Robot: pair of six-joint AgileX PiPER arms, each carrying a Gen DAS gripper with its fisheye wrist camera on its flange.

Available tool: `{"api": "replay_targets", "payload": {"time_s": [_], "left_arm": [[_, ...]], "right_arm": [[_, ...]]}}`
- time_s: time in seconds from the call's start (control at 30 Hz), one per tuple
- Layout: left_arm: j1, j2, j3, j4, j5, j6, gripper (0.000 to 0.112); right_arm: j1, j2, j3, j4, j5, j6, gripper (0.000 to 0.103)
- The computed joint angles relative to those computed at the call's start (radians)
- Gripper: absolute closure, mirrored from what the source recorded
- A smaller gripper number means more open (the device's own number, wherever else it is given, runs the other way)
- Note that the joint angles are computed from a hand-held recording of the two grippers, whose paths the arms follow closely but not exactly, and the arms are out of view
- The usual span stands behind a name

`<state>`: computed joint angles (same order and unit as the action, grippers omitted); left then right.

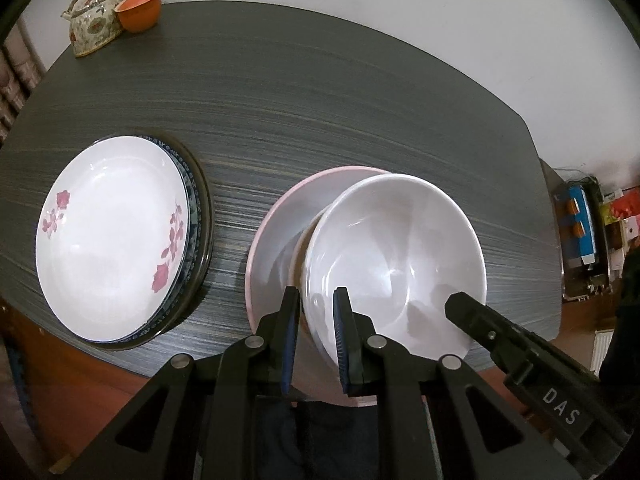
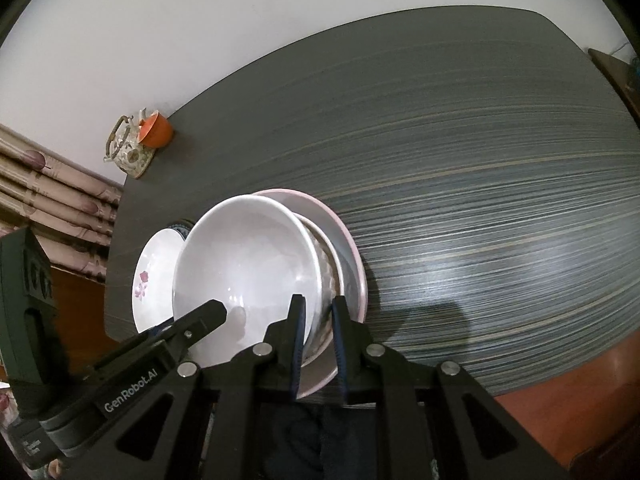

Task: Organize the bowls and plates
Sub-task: 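Open both grippers and lift them off the Rabbit bowl rim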

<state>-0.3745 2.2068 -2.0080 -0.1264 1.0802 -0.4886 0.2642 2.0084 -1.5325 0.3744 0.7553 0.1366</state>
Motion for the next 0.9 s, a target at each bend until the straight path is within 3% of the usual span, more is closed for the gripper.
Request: {"api": "replay_targets", "payload": {"time_s": [0.43,0.9], "left_arm": [[-0.013,0.007,-0.006,0.026,-0.012,-0.005,0.096],[-0.036,0.031,-0.053,0.063,0.008,-0.002,0.08]], "right_arm": [[0.001,0.011,0.0,-0.011,-0.004,-0.001,0.086],[-0.007,0.005,0.012,0.015,-0.01,-0.015,0.085]]}}
